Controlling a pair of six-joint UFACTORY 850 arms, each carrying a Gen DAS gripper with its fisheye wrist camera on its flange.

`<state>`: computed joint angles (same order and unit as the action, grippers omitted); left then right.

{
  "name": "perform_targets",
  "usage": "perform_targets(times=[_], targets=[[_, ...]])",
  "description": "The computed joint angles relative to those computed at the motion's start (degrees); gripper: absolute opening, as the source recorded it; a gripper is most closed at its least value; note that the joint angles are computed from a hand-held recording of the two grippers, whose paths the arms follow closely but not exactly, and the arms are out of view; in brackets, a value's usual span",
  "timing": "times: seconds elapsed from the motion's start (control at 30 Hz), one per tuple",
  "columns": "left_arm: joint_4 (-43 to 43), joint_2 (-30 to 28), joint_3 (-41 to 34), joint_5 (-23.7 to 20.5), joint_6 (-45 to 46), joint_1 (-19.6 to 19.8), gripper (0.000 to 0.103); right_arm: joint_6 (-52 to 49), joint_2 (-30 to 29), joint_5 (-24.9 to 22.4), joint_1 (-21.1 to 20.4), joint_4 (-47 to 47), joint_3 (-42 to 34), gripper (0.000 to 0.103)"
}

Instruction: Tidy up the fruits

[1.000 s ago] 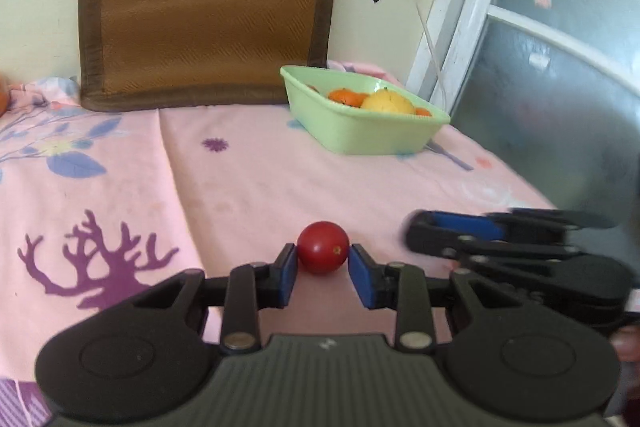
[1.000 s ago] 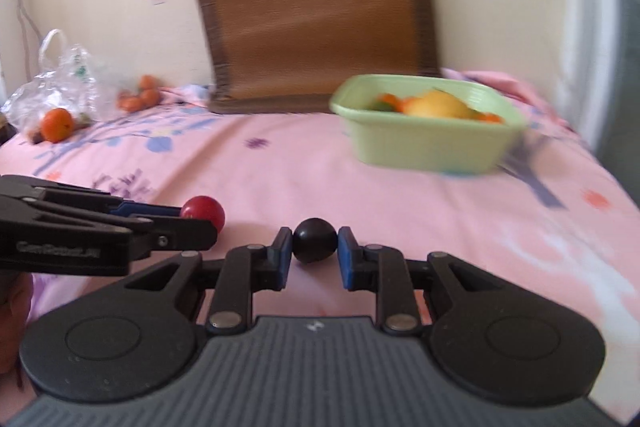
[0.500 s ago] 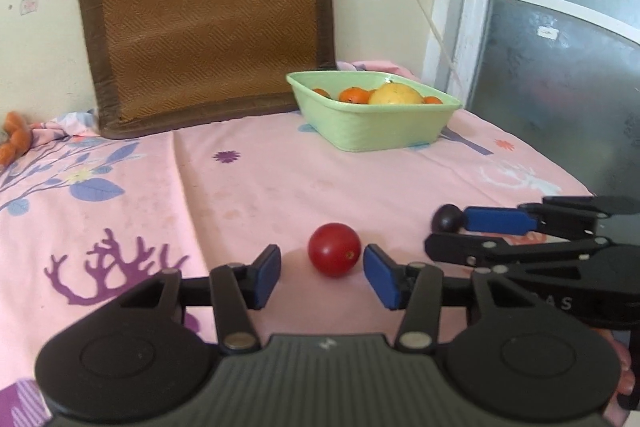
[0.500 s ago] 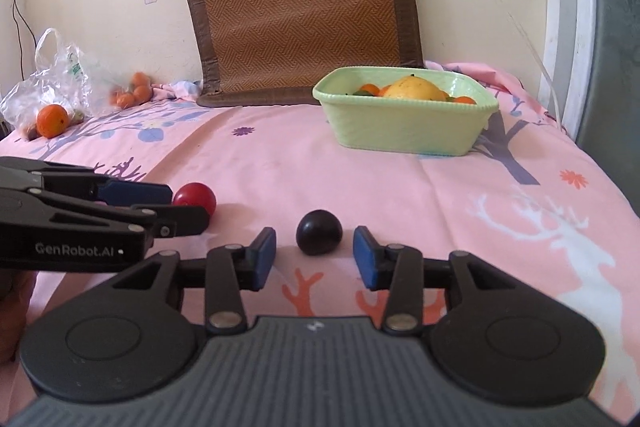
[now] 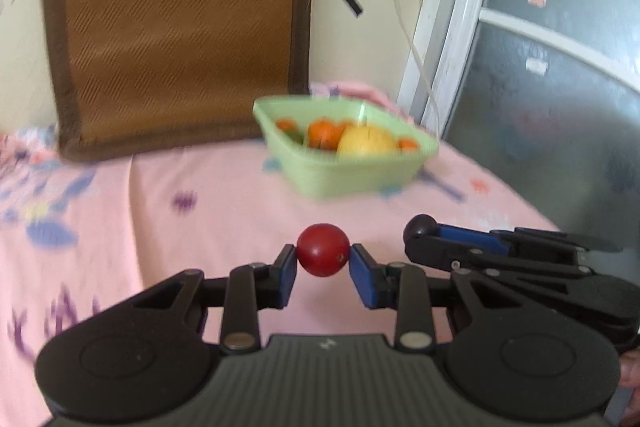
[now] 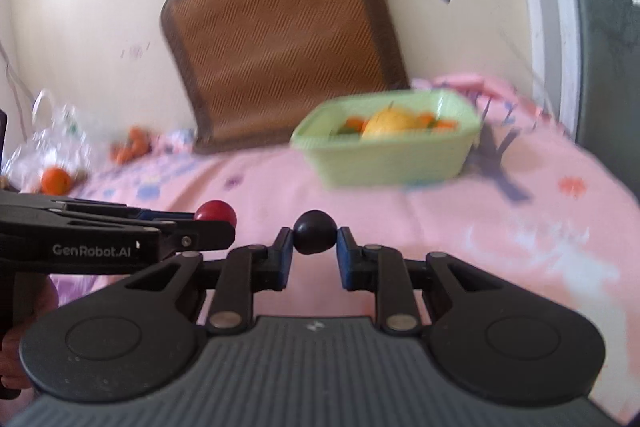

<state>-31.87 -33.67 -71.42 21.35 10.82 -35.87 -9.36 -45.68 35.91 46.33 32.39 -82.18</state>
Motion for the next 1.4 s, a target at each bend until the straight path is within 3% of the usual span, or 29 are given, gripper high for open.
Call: perform_targets(times=[0.1, 0.2, 0.3, 0.37, 0.4, 0.47, 0.57, 0.7, 0.8, 0.87, 0.93, 1.07, 1.2, 1.3, 1.4], targets=[[1.86, -2.42, -5.49, -0.24, 0.90, 0.91, 0.030, -2.09, -0.77, 2.02, -1.18, 0.10, -2.71, 0.026], [-5.39, -6.31, -12.21, -1.48, 6.66, 1.83, 0.029, -6.42, -3.19, 1.63, -2.14, 1.58, -7.92, 0.027], [-2.27, -10.40, -18.32, -6.12, 0.40, 4.21, 0.032, -12.31, -6.72, -0.51, -3.04, 4.33, -14.09, 0.028], [3.16, -12.41, -21.03, -8.37, -7.00, 5.42, 0.034, -14.58, -8.60, 0.51, -3.24, 5.11, -16.18, 0.036], [6.29, -13.10, -21.87, -8.77, -10.58, 5.79, 0.037, -15.03, -9.23, 1.12, -3.22, 5.34, -16.57, 0.050], [9.45, -13.89, -22.43, -8.28, -13.64, 6.05, 0.041, -16.10, -9.47, 0.78, -3.32, 5.50, -16.46, 0.052], [8.30, -14.43, -22.63, -8.10, -12.83, 6.15, 0.042, -14.63, -8.73, 3.97, -3.21, 4.67, -14.68, 0.052], [11.79, -11.61, -17.10, -4.82, -19.30, 6.30, 0.042, -10.62, -7.92, 6.71, -3.35, 4.60, -13.12, 0.051], [5.05, -7.64, -10.59, -1.89, -12.74, 5.24, 0.043, -9.49, -7.86, 8.67, -3.33, 7.62, -12.92, 0.052], [-0.59, -4.98, -6.24, 0.13, -7.43, 4.02, 0.051, -8.99, -7.81, 9.95, -3.35, 9.88, -12.77, 0.052], [-5.35, -2.92, -2.70, 1.86, -3.32, 2.59, 0.052, -9.51, -7.98, 11.81, -3.21, 12.67, -12.83, 0.052], [-17.27, -1.17, 0.73, 3.94, 7.04, -0.22, 0.056, -13.23, -8.58, 15.25, -2.43, 18.48, -13.43, 0.055], [-36.21, -2.45, 0.01, 7.53, 25.67, -2.70, 0.056, -9.86, -6.82, 11.71, -2.16, 20.65, -11.26, 0.057], [-39.20, -2.32, 1.38, 13.41, 29.35, -5.01, 0.058, -6.94, -4.93, 7.29, -1.43, 21.10, -8.03, 0.057], [-40.62, -1.95, 2.16, 15.26, 30.49, -6.03, 0.058, -5.15, -3.03, 10.05, 0.67, 20.53, -3.76, 0.063]])
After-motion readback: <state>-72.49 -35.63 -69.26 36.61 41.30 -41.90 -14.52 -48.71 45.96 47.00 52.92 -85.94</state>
